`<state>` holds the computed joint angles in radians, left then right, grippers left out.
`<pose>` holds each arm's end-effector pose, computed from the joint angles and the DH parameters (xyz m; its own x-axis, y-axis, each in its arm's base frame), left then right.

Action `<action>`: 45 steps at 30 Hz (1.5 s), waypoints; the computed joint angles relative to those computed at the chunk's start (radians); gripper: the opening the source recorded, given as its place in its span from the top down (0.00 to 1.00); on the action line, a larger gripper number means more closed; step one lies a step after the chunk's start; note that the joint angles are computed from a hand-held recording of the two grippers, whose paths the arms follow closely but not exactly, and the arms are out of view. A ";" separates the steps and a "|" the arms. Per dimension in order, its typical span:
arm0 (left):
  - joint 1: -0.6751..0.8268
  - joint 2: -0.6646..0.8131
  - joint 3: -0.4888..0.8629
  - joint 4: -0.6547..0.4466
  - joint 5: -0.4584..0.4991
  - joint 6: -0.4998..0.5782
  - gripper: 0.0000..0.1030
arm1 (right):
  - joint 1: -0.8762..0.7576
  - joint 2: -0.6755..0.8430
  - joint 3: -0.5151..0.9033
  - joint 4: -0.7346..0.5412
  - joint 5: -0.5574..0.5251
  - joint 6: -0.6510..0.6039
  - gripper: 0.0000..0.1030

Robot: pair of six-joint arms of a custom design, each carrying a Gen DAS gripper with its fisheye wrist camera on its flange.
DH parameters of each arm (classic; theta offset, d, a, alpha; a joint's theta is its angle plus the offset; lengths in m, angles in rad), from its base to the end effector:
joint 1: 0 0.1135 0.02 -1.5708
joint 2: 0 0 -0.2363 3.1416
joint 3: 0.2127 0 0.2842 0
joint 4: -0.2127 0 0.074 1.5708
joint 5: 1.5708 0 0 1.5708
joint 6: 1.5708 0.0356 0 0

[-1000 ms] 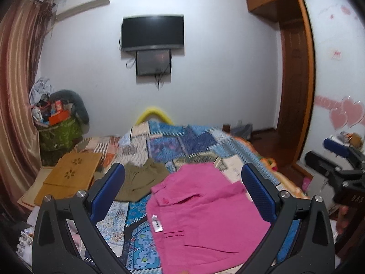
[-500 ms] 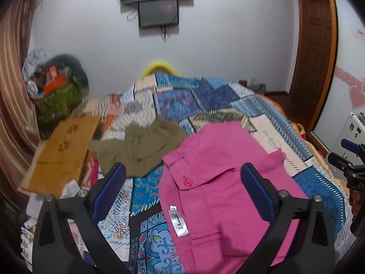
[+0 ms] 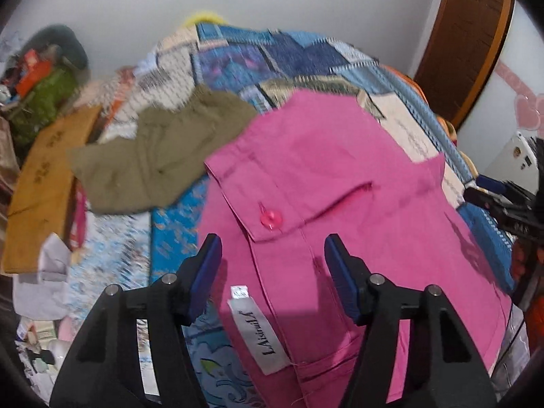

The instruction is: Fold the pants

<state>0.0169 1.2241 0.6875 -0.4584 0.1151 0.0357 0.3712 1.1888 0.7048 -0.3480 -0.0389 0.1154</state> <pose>0.2687 0.0005 0.1536 -0.8365 0.0213 -0.5476 0.0757 0.9942 -0.0768 0.2600 0.1027 0.1756 -0.7289 -0.1602 -0.6656 -0.3050 0.9464 0.1061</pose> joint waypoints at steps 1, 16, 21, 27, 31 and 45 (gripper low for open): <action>-0.001 0.019 0.005 -0.002 0.003 0.000 0.43 | -0.008 0.029 0.015 0.001 -0.033 0.001 0.25; 0.027 0.185 0.071 0.007 0.100 -0.019 0.76 | -0.044 0.353 0.190 0.032 -0.211 -0.086 0.81; -0.017 0.206 0.088 0.030 0.040 -0.010 0.89 | -0.031 0.362 0.191 0.030 -0.200 -0.113 0.93; -0.082 0.318 0.200 0.013 0.012 0.006 0.93 | -0.019 0.323 0.159 0.024 -0.063 -0.149 0.96; -0.099 0.385 0.254 0.003 0.003 -0.014 0.93 | -0.086 0.284 0.120 -0.001 -0.111 -0.114 0.96; 0.027 0.228 0.229 -0.102 0.079 -0.016 0.91 | -0.183 0.089 0.113 -0.135 -0.178 -0.102 0.65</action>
<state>0.0437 1.4526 0.9165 -0.5601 0.1943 0.0201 0.1884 1.2782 0.8174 -0.4828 -0.2170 0.0139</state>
